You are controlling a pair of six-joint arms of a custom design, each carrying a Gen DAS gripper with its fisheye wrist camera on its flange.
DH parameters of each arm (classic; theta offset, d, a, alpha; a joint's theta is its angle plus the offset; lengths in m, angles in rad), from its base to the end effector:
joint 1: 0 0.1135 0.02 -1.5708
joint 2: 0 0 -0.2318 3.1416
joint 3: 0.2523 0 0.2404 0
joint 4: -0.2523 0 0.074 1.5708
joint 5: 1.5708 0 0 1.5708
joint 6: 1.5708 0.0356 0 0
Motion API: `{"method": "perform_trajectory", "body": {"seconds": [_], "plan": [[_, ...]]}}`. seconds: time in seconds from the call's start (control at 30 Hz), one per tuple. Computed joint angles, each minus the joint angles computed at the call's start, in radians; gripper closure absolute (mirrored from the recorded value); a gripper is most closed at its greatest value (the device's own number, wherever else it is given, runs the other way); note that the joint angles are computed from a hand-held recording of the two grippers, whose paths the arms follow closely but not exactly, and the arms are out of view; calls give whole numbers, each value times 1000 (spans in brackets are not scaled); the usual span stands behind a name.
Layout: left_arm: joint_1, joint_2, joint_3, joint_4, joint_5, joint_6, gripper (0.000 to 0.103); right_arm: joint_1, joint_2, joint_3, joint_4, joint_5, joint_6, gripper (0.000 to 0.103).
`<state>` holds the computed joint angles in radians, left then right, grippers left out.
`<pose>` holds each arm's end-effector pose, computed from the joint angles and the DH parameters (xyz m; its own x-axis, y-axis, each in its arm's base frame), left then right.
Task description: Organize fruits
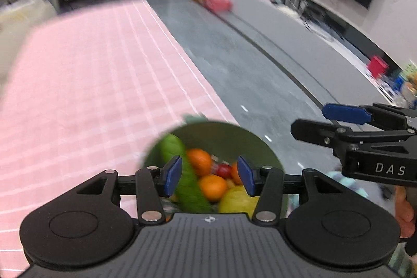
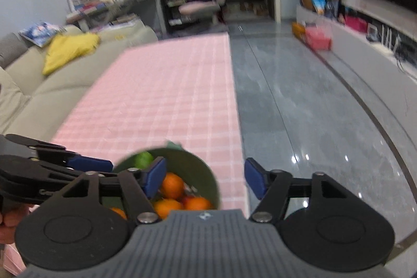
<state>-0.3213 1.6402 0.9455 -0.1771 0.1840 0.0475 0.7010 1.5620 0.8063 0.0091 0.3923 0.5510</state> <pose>0.3049 -0.1083 0.1584 -0.7054 0.2840 -0.6494 0.4562 0.8831 -0.1093 0.2434 0.1876 0.1567 -0.6419 0.0913 -0.7613 -0.0533 0.9852 0.1631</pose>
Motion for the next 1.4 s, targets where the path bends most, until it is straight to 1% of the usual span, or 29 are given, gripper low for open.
{"method": "perform_trajectory", "body": {"seconds": [0.13, 0.2, 0.3, 0.37, 0.43, 0.5, 0.53, 0.6, 0.67, 0.73, 0.8, 0.87, 0.9, 1.0, 1.1, 1.23, 1.4], "plan": [[-6, -256, -158, 2, -158, -41, 42, 91, -43, 12, 0, 31, 18, 35], [-3, -395, -244, 1, -205, -62, 38, 150, -52, 18, -9, 79, 36, 34], [2, -562, -327, -54, -255, -83, 38, 236, -58, 28, -27, 138, 57, 34], [3, -659, -377, -83, -290, -103, 38, 292, -55, 39, -58, 168, 81, 34], [-18, -760, -432, -108, -346, -139, 37, 345, -51, 51, -96, 202, 99, 34], [-38, -832, -494, -102, -412, -160, 36, 402, -21, 85, -152, 273, 106, 33], [-54, -880, -523, -119, -449, -166, 36, 431, -7, 97, -176, 303, 114, 31], [-112, -900, -558, -125, -533, -170, 33, 473, 6, 105, -200, 319, 139, 23], [-143, -922, -578, -152, -585, -200, 32, 509, 19, 108, -216, 333, 166, 22], [-134, -945, -598, -176, -566, -241, 29, 532, 38, 116, -233, 345, 169, 22], [-113, -952, -609, -180, -544, -263, 28, 550, 62, 130, -261, 360, 186, 22], [-118, -961, -620, -191, -562, -273, 28, 549, 78, 130, -260, 358, 196, 22], [-114, -936, -615, -184, -562, -276, 26, 547, 91, 136, -266, 355, 206, 22], [-61, -923, -628, -182, -502, -265, 26, 540, 130, 153, -274, 334, 229, 22], [-53, -898, -646, -177, -503, -281, 26, 518, 165, 173, -276, 316, 214, 18], [-34, -853, -641, -186, -462, -295, 26, 492, 185, 170, -260, 266, 215, 17], [-49, -848, -643, -197, -472, -293, 25, 476, 200, 174, -258, 235, 222, 17]]}}
